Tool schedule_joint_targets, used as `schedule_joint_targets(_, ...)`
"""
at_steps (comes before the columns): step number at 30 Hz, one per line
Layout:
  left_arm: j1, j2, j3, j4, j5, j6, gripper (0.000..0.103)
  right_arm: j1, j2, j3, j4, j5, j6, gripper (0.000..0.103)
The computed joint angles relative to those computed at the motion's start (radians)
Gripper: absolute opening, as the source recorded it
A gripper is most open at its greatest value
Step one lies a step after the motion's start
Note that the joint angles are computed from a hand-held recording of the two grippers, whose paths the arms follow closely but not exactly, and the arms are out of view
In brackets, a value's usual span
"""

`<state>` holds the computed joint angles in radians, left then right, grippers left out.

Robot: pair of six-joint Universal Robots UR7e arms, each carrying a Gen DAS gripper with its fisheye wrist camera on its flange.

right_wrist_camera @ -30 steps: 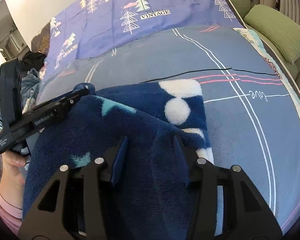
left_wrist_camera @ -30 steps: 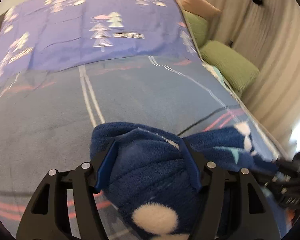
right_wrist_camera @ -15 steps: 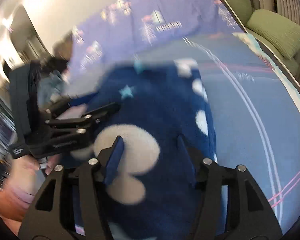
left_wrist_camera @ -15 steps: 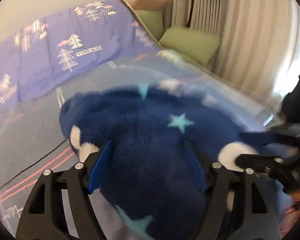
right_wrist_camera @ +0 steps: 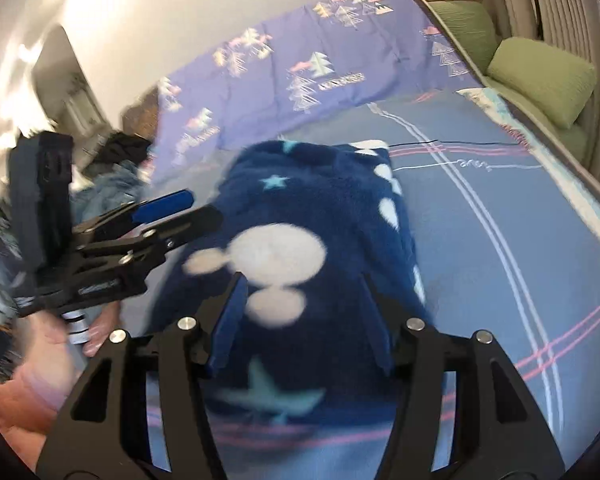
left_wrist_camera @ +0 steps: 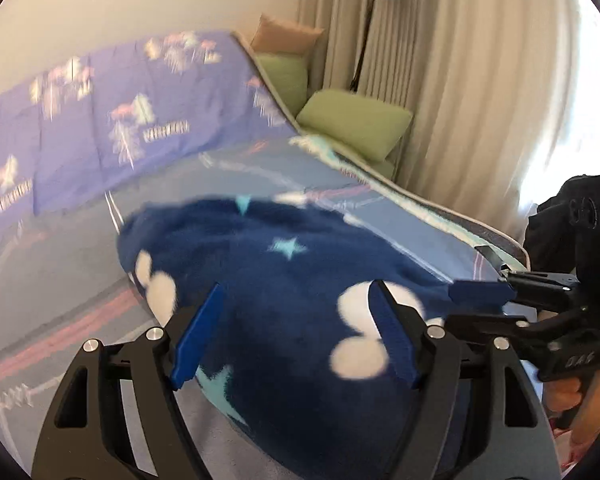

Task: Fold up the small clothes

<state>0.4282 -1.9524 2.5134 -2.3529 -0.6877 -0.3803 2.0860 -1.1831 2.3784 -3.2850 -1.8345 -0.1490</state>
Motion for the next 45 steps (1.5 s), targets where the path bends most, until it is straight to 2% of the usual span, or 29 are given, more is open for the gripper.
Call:
schedule_joint_targets(2,-0.024,0.012,-0.002,0.015,0.032,-0.002,0.076,-0.02,-0.057,0.05,-0.002,0.093,-0.043,0.057)
schedule_joint_targets(4,-0.005,0.054,-0.02,0.017,0.022,0.024,0.076,-0.023,-0.103,0.096,0.017,0.159,-0.115,0.058)
schedule_joint_targets(6,0.06,0.126,-0.063,0.013,-0.033,0.076,0.076,-0.026,-0.126,0.131,0.052,0.213,-0.201,0.061)
schedule_joint_targets(8,0.145,0.218,-0.13,0.057,-0.099,0.095,0.076,-0.016,-0.109,0.149,0.057,0.221,-0.23,0.062)
schedule_joint_targets(10,0.17,0.289,-0.16,0.088,-0.088,0.113,0.077,0.001,-0.053,0.155,0.03,0.229,-0.237,0.063)
schedule_joint_targets(13,0.154,0.353,-0.208,0.203,-0.059,0.091,0.078,-0.007,0.025,0.138,-0.025,0.258,-0.21,0.065)
schedule_joint_targets(15,0.152,0.375,-0.234,0.266,-0.056,0.075,0.078,-0.029,0.077,0.116,-0.042,0.285,-0.159,0.066)
schedule_joint_targets(17,0.159,0.375,-0.255,0.307,-0.072,0.064,0.078,-0.056,0.127,0.09,-0.036,0.332,-0.101,0.067)
schedule_joint_targets(18,0.168,0.376,-0.268,0.323,-0.084,0.064,0.078,-0.078,0.148,0.079,-0.015,0.387,-0.076,0.067)
schedule_joint_targets(20,0.178,0.383,-0.28,0.336,-0.096,0.067,0.078,-0.086,0.191,0.062,0.019,0.441,-0.057,0.068)
schedule_joint_targets(23,0.169,0.392,-0.278,0.357,-0.087,0.063,0.078,-0.027,0.225,0.048,0.003,0.341,-0.088,0.068)
schedule_joint_targets(27,0.165,0.37,-0.25,0.306,-0.082,0.081,0.078,-0.072,0.146,0.066,0.088,0.399,-0.069,0.064)
schedule_joint_targets(29,0.16,0.349,-0.224,0.266,-0.077,0.094,0.078,-0.08,0.077,0.095,0.108,0.401,-0.071,0.062)
schedule_joint_targets(30,0.158,0.342,-0.215,0.25,-0.074,0.099,0.078,-0.074,0.029,0.124,0.073,0.38,-0.086,0.062)
schedule_joint_targets(32,0.154,0.332,-0.197,0.219,-0.069,0.108,0.078,-0.058,-0.045,0.162,0.019,0.332,-0.098,0.048)
schedule_joint_targets(33,0.152,0.331,-0.192,0.212,-0.067,0.107,0.078,-0.051,-0.085,0.176,-0.014,0.295,-0.088,0.045)
schedule_joint_targets(35,0.148,0.331,-0.185,0.202,-0.062,0.105,0.078,-0.047,-0.122,0.183,-0.075,0.241,-0.046,0.032)
schedule_joint_targets(38,0.138,0.323,-0.166,0.179,-0.051,0.105,0.078,-0.075,-0.11,0.166,-0.162,0.202,0.013,0.029)
schedule_joint_targets(40,0.13,0.302,-0.135,0.139,-0.041,0.115,0.078,-0.1,-0.059,0.116,-0.092,0.094,0.069,0.017)
schedule_joint_targets(41,0.124,0.289,-0.112,0.106,-0.039,0.129,0.078,-0.139,-0.018,0.106,-0.077,0.089,0.066,0.017)
schedule_joint_targets(42,0.117,0.282,-0.091,0.079,-0.025,0.143,0.079,-0.183,0.007,0.119,-0.105,0.126,0.063,0.016)
schedule_joint_targets(43,0.104,0.275,-0.059,0.036,-0.005,0.159,0.079,-0.234,-0.004,0.144,-0.124,0.205,0.059,0.016)
schedule_joint_targets(44,0.099,0.269,-0.048,0.02,-0.002,0.161,0.079,-0.276,-0.035,0.159,-0.102,0.273,0.094,0.013)
schedule_joint_targets(45,0.096,0.261,-0.042,0.011,-0.001,0.158,0.079,-0.294,-0.054,0.161,-0.077,0.299,0.116,0.012)
